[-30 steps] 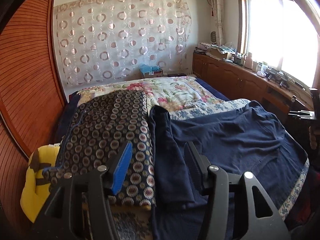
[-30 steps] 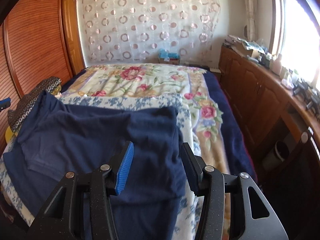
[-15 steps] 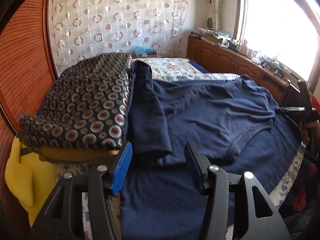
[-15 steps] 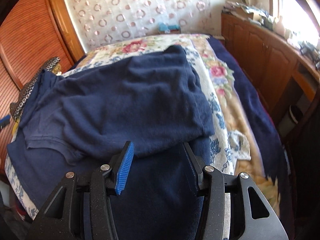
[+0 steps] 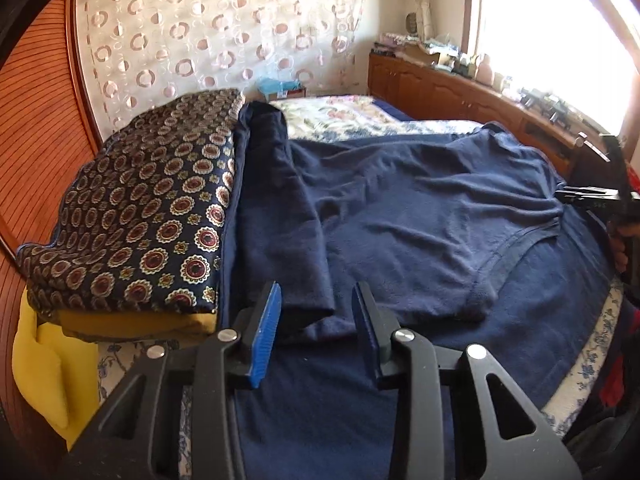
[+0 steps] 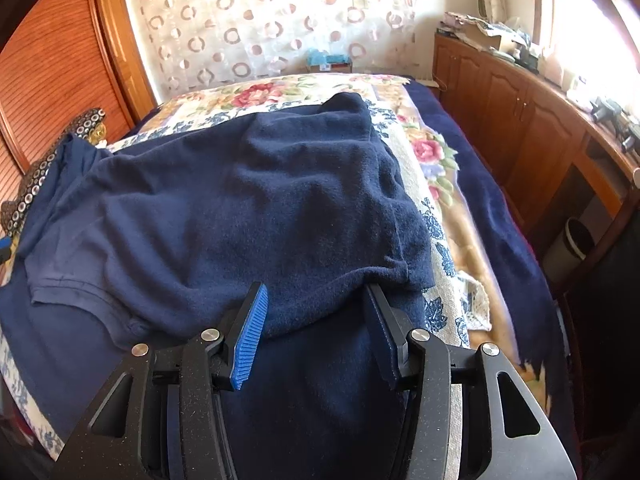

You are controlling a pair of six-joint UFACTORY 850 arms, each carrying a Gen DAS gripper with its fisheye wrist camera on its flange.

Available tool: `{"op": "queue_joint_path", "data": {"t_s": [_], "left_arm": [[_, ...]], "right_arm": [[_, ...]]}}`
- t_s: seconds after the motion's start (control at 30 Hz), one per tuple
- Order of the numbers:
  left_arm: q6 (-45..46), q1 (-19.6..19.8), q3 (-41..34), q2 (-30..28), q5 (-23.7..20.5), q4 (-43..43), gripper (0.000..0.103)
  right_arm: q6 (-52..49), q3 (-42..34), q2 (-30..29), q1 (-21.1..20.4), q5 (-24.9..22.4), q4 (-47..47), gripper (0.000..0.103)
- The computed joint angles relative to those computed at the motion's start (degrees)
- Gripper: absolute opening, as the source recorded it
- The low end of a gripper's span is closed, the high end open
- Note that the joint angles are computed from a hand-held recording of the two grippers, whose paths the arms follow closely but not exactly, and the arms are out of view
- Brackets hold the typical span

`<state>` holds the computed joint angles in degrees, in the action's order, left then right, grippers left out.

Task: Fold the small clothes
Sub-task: 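Move both open grippers to the navy shirt's folded edge, then close both grippers on the shirt's edge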

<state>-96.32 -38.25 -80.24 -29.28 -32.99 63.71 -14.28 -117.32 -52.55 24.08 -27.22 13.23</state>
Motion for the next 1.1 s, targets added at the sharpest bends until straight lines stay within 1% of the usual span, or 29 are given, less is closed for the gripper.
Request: {"op": "queue_joint_path", "data": {"t_s": [0.17, 0.2, 0.27, 0.3, 0.33, 0.37, 0.4, 0.47, 0.5, 0.53, 0.6, 0.67, 0.8, 0.93, 1.03, 1.1], "left_arm": [[6.46, 1.91, -2.21, -2.38, 0.05, -7.74, 0.034], [6.6, 2.05, -2.21, -2.51, -0.02, -8.06, 0.034], [6.31, 2.36, -2.1, -2.67, 0.35, -8.04, 0.034], [5.68, 2.37, -1.92, -2.6, 0.53, -7.4, 0.032], [5.46, 2.38, -1.92, -2.61, 0.28, -7.23, 0.017], [5.13, 2.34, -1.9, -2.59, -0.1, -7.06, 0.01], [4.1, 2.32, -1.51, -2.25, 0.15, -6.28, 0.008], [0.65, 1.9, -0.57, -1.35, -0.38, -3.17, 0.005], [-1.07, 1.78, 0.11, -0.71, -0.39, -1.75, 0.005], [-5.19, 1.42, 1.34, 0.42, -0.47, 1.7, 0.004], [-10.6, 0.88, 3.11, 2.27, -0.87, 5.85, 0.004], [-14.5, 0.53, 4.45, 3.79, -1.25, 8.89, 0.004], [-22.93, -0.21, 7.63, 7.49, -1.53, 15.48, 0.004], [-29.91, -1.75, 10.77, 10.76, -2.32, 20.45, 0.003], [-33.04, -2.76, 12.85, 12.38, -2.55, 22.0, 0.003], [-34.45, -3.5, 14.26, 13.4, -2.92, 22.51, 0.004]], "right_arm": [[2.64, 0.79, 0.33, 0.55, 1.23, -3.53, 0.05], [2.98, 0.84, 0.37, 0.57, 1.32, -3.76, 0.049], [4.07, 1.04, 0.5, 0.5, 1.59, -4.25, 0.042], [4.08, 0.62, 0.3, 0.42, 1.25, -3.92, 0.037], [4.46, -0.07, -0.01, 0.42, 0.64, -4.13, 0.031], [4.34, -0.73, -0.27, 0.38, 0.1, -4.09, 0.026], [3.76, -1.33, -0.54, 0.31, -0.42, -3.21, 0.019], [3.42, -2.23, -0.99, 0.26, -1.11, -2.4, 0.017], [3.28, -2.76, -1.29, 0.27, -1.44, -2.4, 0.014], [2.89, -3.49, -1.72, 0.28, -1.91, -2.27, 0.008], [0.81, -3.24, -1.55, 0.15, -1.66, -0.46, 0.003], [-1.63, -1.46, -0.33, 0.12, 0.25, 1.29, 0.002], [-8.53, 4.0, 4.04, -0.12, 5.63, 7.85, 0.001], [-16.43, 8.3, 8.23, -0.57, 8.47, 14.88, 0.0], [-23.14, 12.59, 12.03, -0.89, 10.65, 20.9, 0.0], [-28.38, 15.3, 14.49, -1.26, 11.04, 25.84, 0.0]]}}
